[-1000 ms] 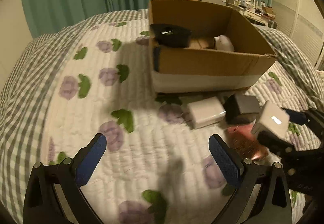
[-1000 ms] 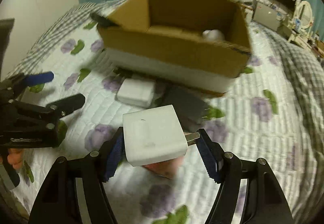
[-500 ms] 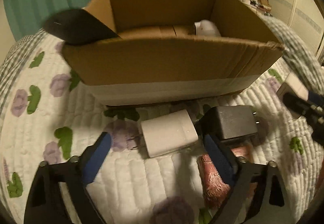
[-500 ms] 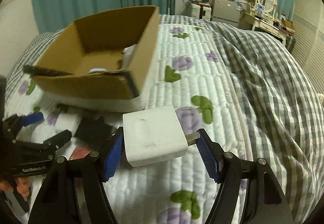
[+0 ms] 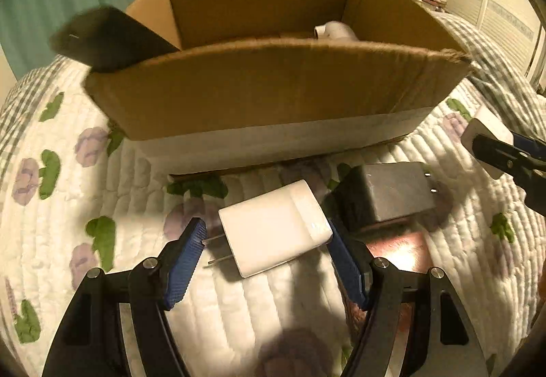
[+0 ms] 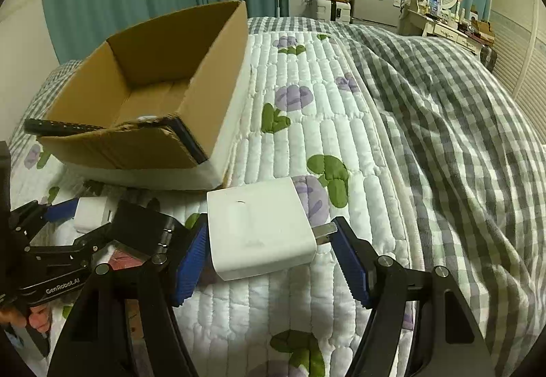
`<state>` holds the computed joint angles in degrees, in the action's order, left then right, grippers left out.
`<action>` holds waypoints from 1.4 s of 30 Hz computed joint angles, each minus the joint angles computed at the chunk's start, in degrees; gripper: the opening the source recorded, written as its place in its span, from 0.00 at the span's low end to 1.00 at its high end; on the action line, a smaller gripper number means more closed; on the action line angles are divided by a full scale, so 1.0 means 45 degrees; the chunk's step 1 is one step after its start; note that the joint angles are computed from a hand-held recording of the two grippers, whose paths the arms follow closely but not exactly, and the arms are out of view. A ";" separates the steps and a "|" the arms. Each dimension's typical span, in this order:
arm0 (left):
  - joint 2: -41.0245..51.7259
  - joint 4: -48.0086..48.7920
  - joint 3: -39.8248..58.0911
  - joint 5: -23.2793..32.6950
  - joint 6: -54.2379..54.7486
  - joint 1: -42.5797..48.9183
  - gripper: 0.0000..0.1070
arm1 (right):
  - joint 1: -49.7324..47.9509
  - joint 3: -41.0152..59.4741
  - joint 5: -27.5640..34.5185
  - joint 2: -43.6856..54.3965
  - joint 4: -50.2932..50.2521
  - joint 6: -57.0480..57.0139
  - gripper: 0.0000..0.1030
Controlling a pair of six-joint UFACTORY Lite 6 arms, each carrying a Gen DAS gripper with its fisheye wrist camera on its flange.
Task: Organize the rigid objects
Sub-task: 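Grasp the small white charger with the left tool while the right tool holds its charger, then lower both chargers into the box and open both tools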
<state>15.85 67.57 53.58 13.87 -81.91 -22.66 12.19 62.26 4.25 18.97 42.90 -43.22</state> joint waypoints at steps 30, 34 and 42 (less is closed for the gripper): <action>-0.0297 -0.9645 0.6878 0.2415 1.2461 0.1629 0.68 | 0.1873 0.7687 0.3366 0.0591 -0.8839 0.9291 0.68; 0.1697 -0.8739 0.8206 0.2242 1.1726 0.1665 0.68 | 0.1792 0.9296 0.3571 0.2181 -0.8931 0.9447 0.68; 0.3470 -0.9367 0.9050 0.2001 1.2268 0.1909 0.70 | 0.1552 1.0512 0.3837 0.3969 -0.8540 0.9259 0.68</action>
